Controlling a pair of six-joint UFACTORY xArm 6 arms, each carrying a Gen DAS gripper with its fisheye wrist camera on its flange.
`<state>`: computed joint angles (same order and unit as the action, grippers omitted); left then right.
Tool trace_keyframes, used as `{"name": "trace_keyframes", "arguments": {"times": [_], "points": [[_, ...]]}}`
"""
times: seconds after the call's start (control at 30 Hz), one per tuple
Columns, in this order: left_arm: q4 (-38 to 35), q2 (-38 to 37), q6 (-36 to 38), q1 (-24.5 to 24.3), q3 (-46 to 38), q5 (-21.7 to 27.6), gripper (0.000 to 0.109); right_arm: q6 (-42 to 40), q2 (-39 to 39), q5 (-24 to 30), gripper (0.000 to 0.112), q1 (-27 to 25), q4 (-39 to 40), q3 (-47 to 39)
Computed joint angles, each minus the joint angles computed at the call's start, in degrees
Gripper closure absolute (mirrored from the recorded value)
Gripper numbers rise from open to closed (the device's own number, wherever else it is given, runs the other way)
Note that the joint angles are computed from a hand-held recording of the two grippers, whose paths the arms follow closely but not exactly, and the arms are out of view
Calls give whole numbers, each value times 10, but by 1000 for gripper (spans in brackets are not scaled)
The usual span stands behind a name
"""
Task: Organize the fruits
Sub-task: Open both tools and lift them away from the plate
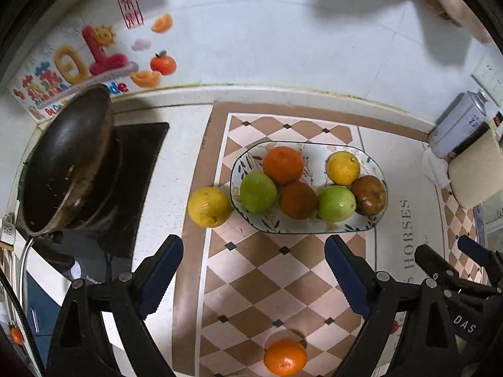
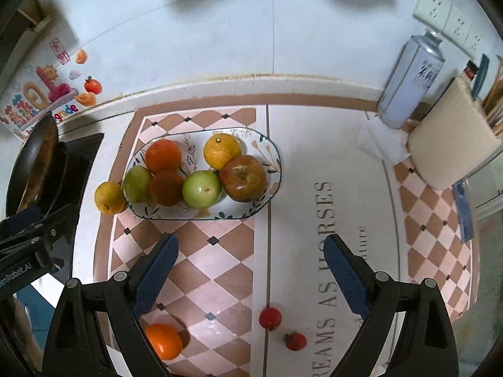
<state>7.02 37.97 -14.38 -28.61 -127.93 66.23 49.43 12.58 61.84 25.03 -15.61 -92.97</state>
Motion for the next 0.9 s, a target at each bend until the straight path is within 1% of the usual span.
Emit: {"name": "trace_keyframes", "arguments": {"times": [0.13,0.33,0.57,0.7,0.73,0.83,0.9], "points": [[10,-80,-10,-5,109,-51,16,23,-41,0,17,18,-29,30],[27,-173,-23,-14,231,-111,16,50,-93,2,17,45,-54,61],[40,-244,-31,-19,308,-150,16,85,-132,14,17,79,-86,75],[35,-268,-33,-20,333,-157,16,99,-146,9,17,90,-91,83],[34,-271,-35,-19,338,-157,16,96,-147,4,17,89,-80,86],[49,-277,-48,-16,353,-153,16,64,-137,-18,17,78,-8,98],[67,-273,-52,-14,357,-138,14,15,-120,-54,17,64,90,118]]}}
